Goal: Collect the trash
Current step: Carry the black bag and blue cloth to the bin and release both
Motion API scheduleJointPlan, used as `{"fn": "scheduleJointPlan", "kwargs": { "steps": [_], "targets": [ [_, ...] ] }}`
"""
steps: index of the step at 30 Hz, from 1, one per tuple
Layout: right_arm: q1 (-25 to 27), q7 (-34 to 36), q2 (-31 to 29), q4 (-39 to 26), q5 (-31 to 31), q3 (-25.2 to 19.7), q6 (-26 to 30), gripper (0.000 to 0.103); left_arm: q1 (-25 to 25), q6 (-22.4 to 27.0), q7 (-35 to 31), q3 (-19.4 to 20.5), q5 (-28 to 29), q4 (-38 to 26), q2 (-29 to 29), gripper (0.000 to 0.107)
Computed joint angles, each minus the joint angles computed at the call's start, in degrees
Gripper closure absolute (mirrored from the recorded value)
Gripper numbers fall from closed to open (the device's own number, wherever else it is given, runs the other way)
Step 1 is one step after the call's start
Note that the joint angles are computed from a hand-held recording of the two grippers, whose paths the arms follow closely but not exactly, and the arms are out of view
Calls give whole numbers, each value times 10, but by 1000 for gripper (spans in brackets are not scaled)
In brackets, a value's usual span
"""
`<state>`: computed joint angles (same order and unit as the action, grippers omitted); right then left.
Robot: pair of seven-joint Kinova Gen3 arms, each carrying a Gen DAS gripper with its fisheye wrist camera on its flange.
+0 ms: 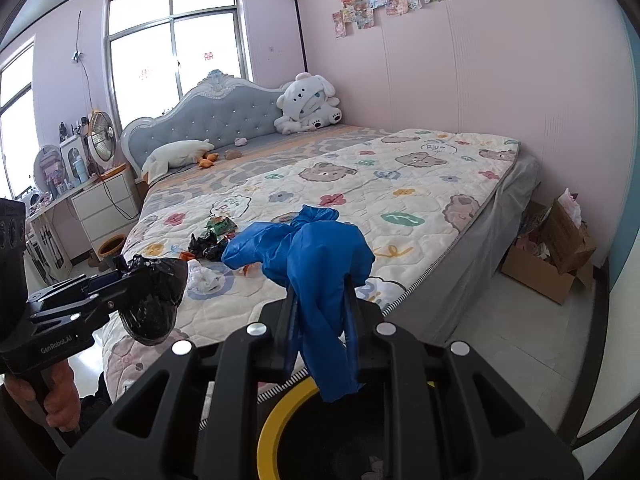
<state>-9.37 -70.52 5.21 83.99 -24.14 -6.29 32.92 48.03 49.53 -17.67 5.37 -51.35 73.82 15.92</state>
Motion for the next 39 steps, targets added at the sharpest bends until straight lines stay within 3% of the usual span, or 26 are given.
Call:
{"fn": "scheduleJointPlan", "kwargs": {
  "steps": [18, 25, 32, 35, 39],
  "targets": [
    [48, 16, -9, 43, -24, 29, 33, 83, -13, -40, -144, -7, 182, -57, 75, 72],
    [60, 15, 3, 49, -38, 31, 54, 83, -6, -30, -185, -14, 224, -79, 97, 71],
    [70, 27, 6, 53, -53, 30, 59, 76, 1, -33, -208, -22, 245, -87, 104, 69],
    [72, 23, 5, 54, -52, 31, 55, 72, 5, -39, -207, -26, 245, -84, 102, 65],
    [75, 15, 1, 56, -53, 34, 50, 64, 13, -48, -193, -35, 235, -74, 97, 48]
  ]
}}
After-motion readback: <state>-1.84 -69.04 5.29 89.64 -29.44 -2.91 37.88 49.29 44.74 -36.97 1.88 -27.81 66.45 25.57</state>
